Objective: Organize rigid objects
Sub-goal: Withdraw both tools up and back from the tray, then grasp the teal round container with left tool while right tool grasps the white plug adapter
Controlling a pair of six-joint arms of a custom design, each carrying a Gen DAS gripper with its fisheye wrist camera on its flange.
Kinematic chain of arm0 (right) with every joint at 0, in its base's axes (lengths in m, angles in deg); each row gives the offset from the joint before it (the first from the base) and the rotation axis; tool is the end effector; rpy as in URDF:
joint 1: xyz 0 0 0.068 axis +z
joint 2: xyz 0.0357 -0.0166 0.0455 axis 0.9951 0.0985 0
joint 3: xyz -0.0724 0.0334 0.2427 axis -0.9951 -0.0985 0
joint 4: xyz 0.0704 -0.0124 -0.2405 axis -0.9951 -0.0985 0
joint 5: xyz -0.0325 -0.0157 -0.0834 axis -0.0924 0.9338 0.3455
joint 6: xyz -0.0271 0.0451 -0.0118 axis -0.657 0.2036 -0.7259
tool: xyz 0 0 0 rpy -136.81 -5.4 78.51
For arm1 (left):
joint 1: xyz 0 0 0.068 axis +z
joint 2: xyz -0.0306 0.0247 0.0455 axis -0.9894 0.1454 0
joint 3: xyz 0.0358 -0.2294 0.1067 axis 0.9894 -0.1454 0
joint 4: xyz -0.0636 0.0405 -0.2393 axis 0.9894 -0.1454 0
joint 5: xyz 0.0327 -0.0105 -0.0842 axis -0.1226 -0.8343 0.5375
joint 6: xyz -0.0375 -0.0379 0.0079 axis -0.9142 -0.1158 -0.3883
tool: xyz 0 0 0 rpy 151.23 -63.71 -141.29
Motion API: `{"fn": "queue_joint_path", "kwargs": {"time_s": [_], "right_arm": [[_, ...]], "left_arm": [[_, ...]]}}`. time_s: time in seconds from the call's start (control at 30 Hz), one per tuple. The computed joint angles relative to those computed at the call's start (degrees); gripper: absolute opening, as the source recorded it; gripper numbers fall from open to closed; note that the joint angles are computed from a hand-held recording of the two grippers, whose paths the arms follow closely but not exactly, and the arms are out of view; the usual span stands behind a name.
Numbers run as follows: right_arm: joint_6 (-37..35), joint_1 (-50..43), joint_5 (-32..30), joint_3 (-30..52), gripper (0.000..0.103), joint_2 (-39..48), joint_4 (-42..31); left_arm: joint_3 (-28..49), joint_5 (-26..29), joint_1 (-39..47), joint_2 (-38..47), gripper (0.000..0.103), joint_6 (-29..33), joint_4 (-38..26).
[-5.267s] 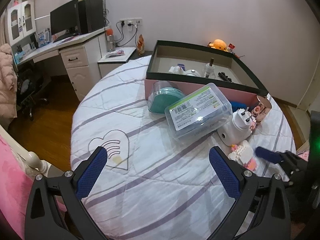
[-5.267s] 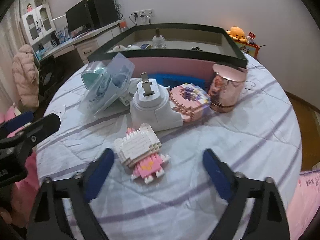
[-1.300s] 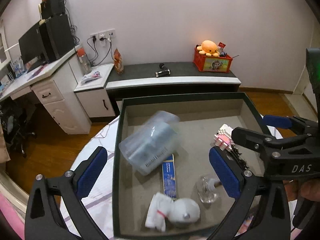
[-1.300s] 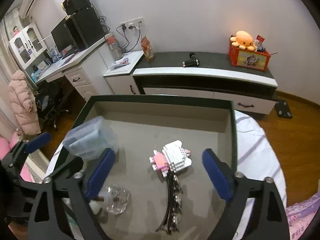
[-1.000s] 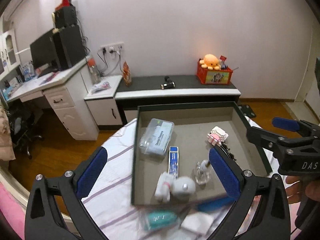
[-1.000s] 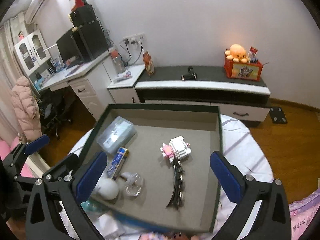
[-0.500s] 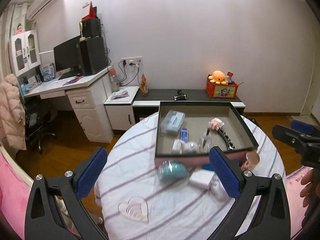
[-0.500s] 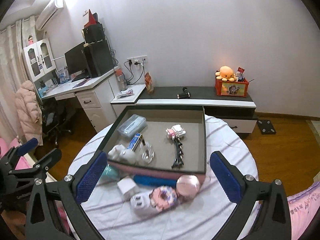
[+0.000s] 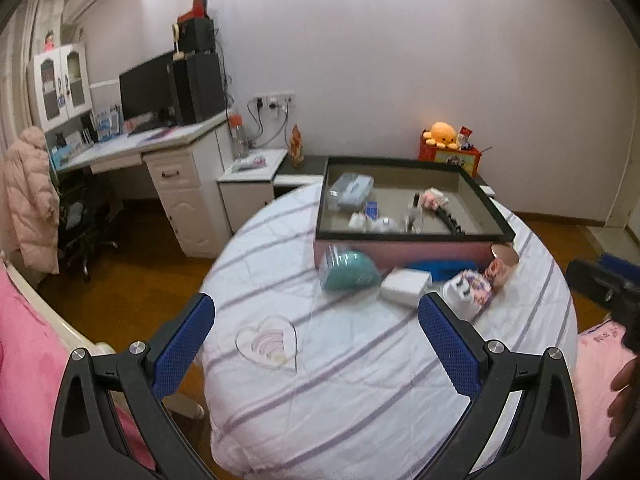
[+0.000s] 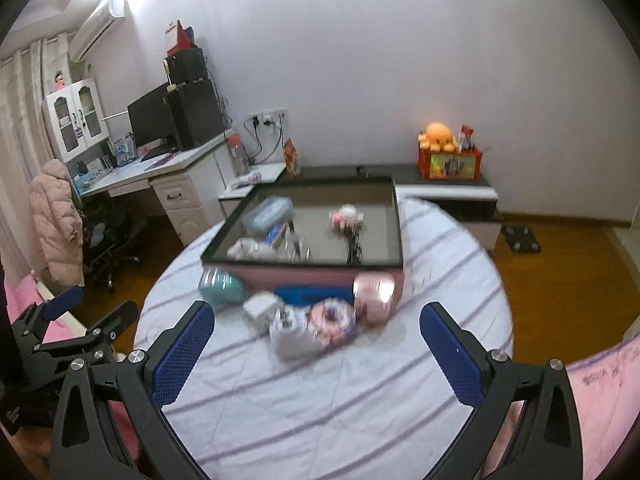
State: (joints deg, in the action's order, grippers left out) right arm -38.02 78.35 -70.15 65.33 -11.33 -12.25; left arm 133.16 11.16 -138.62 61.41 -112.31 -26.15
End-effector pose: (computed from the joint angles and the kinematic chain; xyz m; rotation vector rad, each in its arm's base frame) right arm 0.2446 -0.0073 0.2318 -0.4431 2.2274 0.4383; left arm 0.1685 -0.2081 0.2199 -0.4015 2.1978 0.2375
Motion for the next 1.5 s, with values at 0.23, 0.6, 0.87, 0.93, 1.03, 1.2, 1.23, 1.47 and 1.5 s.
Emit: {"fn": "queue_joint_path", "kwargs": {"time_s": [0.23, 0.6, 0.87, 0.93, 1.03, 1.2, 1.23, 1.47, 1.5], "right_arm": [[-1.0, 0.1, 1.4, -1.6, 0.103, 1.5, 1.6], [-1.3, 4.5, 6.1, -1.5, 0.103, 7.4, 5.2], [-0.7, 9.7, 10.5, 0.0, 0.103, 14.8, 9.7], [-0.1, 10.8, 11.1, 0.9, 0.103, 17.1, 10.6], [0.0, 12.7, 12.4, 2.1, 0.103, 20.0, 11.9], [0.3, 14.9, 14.2, 4.4, 0.090, 24.7, 13.7], [0.0, 15.3, 14.5, 4.8, 0.087, 25.5, 13.8], [-3.6, 17.2, 13.7, 3.6, 0.052, 26.5, 16.9], [-4.1, 17.5, 13.0, 3.2, 0.043, 26.1, 16.8]], "left_arm": [[-1.1, 0.7, -0.3, 0.6, 0.103, -0.4, 1.6], [-4.1, 4.3, 4.0, 1.0, 0.103, 4.8, 9.0], [-7.6, 8.6, 9.5, 2.7, 0.103, 10.6, 18.6], [-8.3, 9.9, 11.0, 3.6, 0.103, 12.3, 21.3], [-8.2, 11.4, 13.1, 5.5, 0.103, 14.5, 23.8], [-8.1, 13.9, 16.9, 8.1, 0.103, 18.4, 28.0], [-8.0, 14.3, 17.5, 8.6, 0.103, 19.1, 28.8], [-6.0, 19.2, 22.1, 13.2, 0.103, 23.5, 34.5], [-5.6, 19.4, 22.3, 13.7, 0.103, 23.8, 34.8]]}}
